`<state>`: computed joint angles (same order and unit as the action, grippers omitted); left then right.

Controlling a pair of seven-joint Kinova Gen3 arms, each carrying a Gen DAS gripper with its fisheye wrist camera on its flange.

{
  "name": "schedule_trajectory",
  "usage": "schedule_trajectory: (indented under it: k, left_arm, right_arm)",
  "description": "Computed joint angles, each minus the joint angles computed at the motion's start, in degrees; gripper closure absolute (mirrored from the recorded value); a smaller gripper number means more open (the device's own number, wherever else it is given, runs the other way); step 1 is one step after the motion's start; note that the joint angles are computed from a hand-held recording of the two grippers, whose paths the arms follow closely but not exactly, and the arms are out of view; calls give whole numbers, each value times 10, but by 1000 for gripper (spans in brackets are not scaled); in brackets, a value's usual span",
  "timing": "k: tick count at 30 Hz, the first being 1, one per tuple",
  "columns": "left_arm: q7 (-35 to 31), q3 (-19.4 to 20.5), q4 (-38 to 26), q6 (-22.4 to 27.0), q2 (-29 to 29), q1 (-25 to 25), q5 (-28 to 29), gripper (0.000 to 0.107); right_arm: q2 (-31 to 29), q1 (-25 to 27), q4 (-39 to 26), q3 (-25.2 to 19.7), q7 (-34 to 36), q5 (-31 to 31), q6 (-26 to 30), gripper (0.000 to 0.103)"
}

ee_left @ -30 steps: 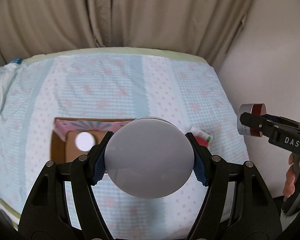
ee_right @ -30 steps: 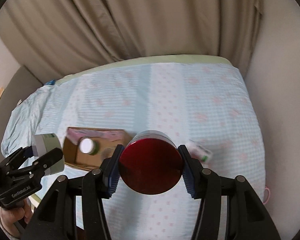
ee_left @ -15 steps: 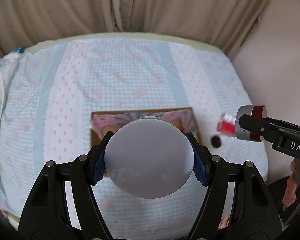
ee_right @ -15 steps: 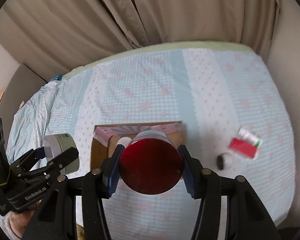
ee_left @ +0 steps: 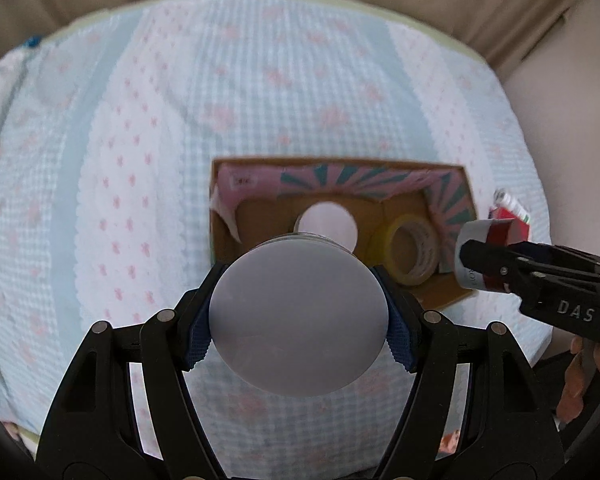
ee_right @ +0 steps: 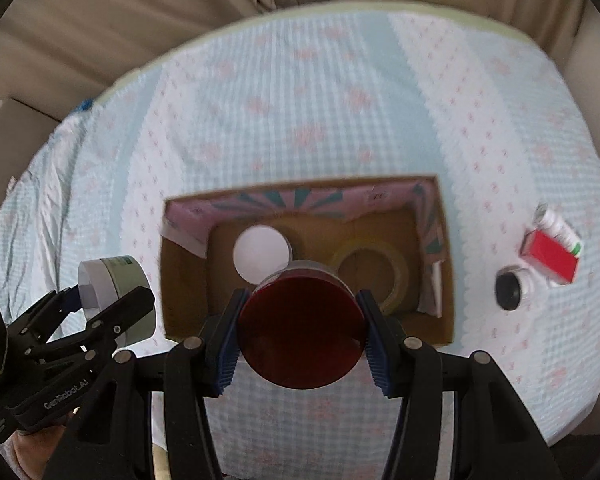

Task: Organize rigid objects
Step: 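Carry the white jar and red-lidded tin over the cardboard box, then lower and release the white jar and red-lidded tin into the box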

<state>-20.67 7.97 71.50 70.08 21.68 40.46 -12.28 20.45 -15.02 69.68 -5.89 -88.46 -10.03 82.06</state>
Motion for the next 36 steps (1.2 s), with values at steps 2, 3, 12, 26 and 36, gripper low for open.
schedule_trajectory:
  k: [2, 3, 12, 26, 36]
  left_arm:
    - [-15, 4, 10, -13, 11, -13, 19, 40]
    - [-26, 7, 12, -18, 18, -19, 27, 40]
    - [-146, 11, -52, 19, 106, -20, 61, 40]
    - [-187, -11, -81, 48, 132, 3, 66, 5]
    - [-180, -15, -78, 36, 130, 14, 59, 5]
  right_arm:
    - [16, -2, 6, 2, -10, -1, -2, 53]
    - [25, -2, 8, 2, -14, 0, -3, 53]
    - [91, 4, -1, -1, -12, -7, 0, 53]
    - [108, 15, 7, -9, 13, -42, -17, 11]
    - [95, 21, 20, -6, 11, -40, -31, 0]
